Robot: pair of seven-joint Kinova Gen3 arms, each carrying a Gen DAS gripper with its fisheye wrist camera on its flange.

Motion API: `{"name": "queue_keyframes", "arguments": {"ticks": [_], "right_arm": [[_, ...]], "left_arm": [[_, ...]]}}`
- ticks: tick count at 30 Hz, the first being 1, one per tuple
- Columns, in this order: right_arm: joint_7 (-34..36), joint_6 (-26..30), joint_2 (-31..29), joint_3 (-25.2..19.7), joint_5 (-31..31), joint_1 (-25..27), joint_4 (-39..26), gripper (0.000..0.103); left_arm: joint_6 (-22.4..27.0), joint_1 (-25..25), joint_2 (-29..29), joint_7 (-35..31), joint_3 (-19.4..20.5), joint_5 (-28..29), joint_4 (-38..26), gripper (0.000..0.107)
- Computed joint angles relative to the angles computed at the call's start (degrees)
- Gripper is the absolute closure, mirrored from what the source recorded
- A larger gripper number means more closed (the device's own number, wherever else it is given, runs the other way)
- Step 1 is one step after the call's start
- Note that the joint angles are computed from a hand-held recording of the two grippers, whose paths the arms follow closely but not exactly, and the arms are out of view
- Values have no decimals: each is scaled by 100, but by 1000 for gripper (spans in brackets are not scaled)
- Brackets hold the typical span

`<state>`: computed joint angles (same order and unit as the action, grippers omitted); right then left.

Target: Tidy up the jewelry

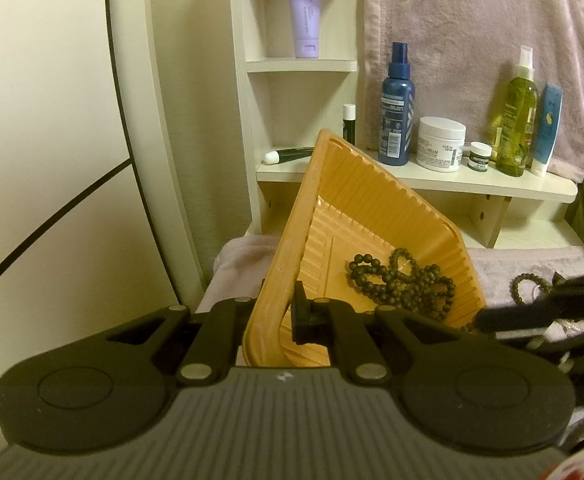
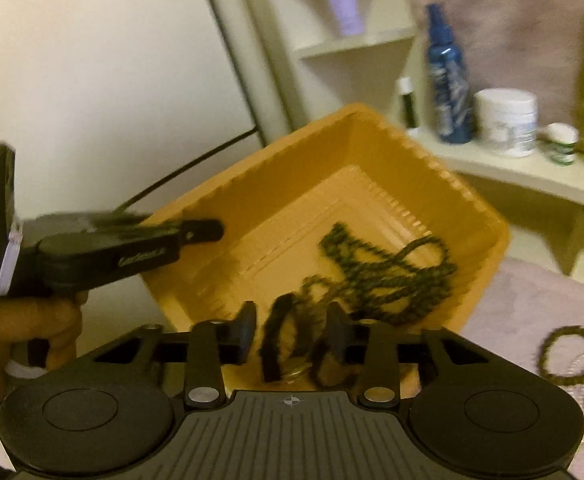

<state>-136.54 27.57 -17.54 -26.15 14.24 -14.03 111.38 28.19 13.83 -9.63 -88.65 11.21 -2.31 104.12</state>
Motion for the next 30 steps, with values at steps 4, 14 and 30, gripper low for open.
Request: {"name": "queue_keyframes", "arguments": {"ticks": [4,14,30], "right_arm": [[-627,214,-446,-460,308,658,157,63],[-1634,2013,-1681,-1318,306,2089,543,62],[-1515,2771,-2278,-1210,30,2667,983,62]], "left_arm": [[-13,0,-2,-11,-17,9,13,101],[-38,-10,0,53,32,-53,22,101],[-26,6,7,144,56,-176,11,101]]}}
